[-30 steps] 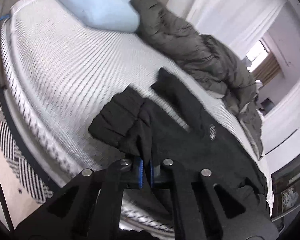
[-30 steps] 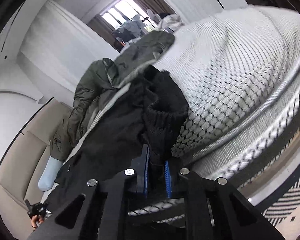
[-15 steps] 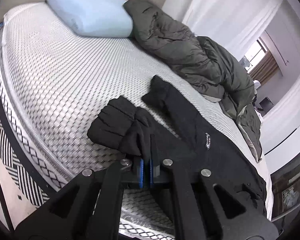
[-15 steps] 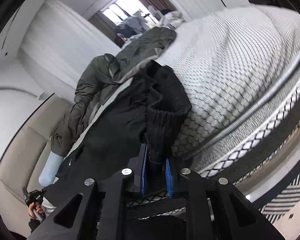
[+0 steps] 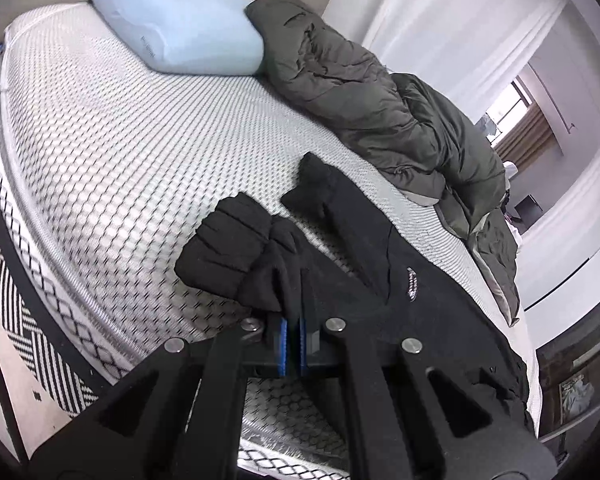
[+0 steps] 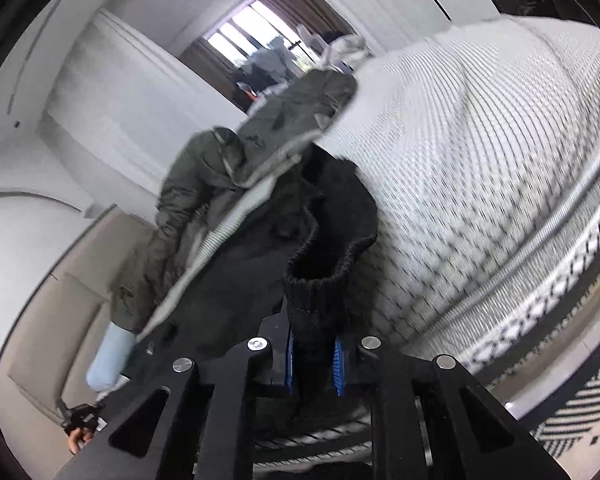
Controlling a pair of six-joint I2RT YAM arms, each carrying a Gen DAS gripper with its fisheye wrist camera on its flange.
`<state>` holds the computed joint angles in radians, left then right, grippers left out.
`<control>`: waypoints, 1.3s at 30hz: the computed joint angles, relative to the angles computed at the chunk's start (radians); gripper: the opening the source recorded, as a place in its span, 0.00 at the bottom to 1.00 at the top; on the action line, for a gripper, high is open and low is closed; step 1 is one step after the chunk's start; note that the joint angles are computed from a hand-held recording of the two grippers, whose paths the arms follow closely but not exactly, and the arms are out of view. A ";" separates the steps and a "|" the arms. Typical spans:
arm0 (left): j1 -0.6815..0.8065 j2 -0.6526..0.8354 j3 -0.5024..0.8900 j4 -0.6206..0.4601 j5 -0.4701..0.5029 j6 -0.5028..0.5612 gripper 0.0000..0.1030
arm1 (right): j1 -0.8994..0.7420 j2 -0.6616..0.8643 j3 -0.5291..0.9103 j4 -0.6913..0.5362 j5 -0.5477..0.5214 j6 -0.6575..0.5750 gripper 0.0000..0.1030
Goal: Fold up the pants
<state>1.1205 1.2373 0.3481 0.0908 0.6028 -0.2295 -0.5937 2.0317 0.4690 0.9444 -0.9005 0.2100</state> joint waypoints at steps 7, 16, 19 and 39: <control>-0.122 0.061 0.123 0.027 -0.085 -0.119 0.01 | 0.069 -0.075 0.050 0.248 -0.001 0.333 0.12; -0.364 0.441 0.657 -0.073 -0.324 -0.234 0.01 | 0.337 -0.076 0.534 -0.223 0.395 0.308 0.12; -0.428 0.657 0.965 -0.242 -0.409 -0.262 0.07 | 0.409 0.048 0.830 -0.464 0.521 0.272 0.14; -0.600 0.591 0.676 -0.072 -0.416 -0.360 0.71 | 0.563 0.107 0.835 -0.574 0.600 0.145 0.83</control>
<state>0.5210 1.8286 1.0246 0.0185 0.1867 -0.5899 -0.0310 2.1382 1.3041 0.3709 -0.3002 0.3550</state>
